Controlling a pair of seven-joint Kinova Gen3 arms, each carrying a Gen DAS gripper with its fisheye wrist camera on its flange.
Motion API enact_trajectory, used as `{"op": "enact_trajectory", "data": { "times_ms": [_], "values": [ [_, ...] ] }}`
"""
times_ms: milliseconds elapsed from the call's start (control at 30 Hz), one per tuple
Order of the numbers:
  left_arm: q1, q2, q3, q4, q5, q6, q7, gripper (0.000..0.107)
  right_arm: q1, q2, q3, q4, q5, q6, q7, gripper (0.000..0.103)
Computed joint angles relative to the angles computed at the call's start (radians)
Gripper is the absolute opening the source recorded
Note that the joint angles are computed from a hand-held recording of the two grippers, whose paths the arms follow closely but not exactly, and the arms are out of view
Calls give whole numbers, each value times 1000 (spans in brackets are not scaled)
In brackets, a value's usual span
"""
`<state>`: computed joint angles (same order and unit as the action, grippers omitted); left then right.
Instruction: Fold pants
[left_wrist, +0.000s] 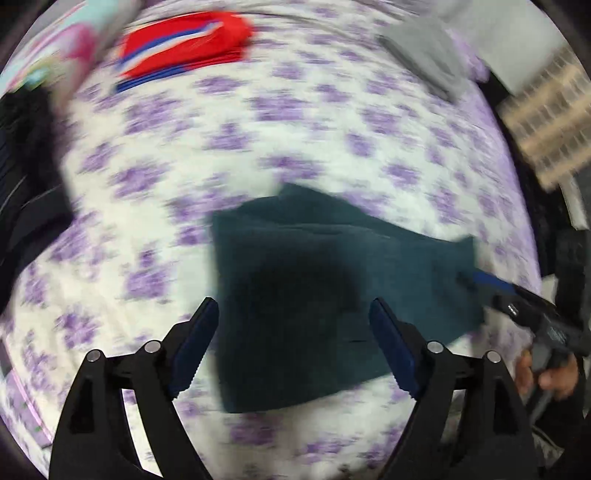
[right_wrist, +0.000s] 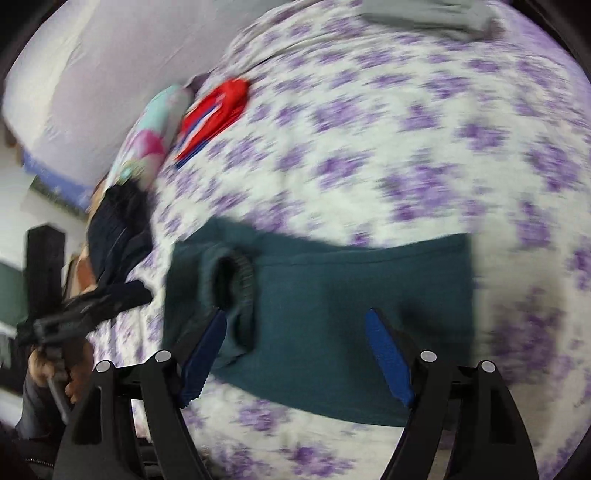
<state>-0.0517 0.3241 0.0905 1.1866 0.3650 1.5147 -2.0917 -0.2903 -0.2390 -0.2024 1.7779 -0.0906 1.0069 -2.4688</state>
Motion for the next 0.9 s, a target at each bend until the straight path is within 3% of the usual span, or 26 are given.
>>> {"op": "enact_trajectory", "data": {
  "times_ms": [100, 233, 500, 567, 633, 733, 900],
  "values": [
    [38, 9, -27, 41, -97, -54, 70, 81, -39, 67, 30, -23, -88, -44, 90, 79],
    [45, -3, -21, 110, -147, -85, 51, 81, -68, 155, 48, -68, -162, -65, 154, 82],
    [54, -10, -11, 174, -147, -107, 28, 81, -100, 272, 22, -150, -77, -21, 56, 81],
    [59, -10, -9, 175, -148, -110, 23, 82, -130, 315, 13, -199, -29, 34, 45, 74],
    [59, -5, -8, 168, -145, -103, 21, 82, -191, 344, 32, -242, 44, 99, 19, 43],
    [52, 17, -8, 137, -127, -69, 27, 82, -171, 322, 23, -226, 44, 95, 11, 21],
    [-12, 25, -17, 48, -75, -16, 5, 82, -144, 225, 24, -192, -12, 5, 86, 19]
  ]
}}
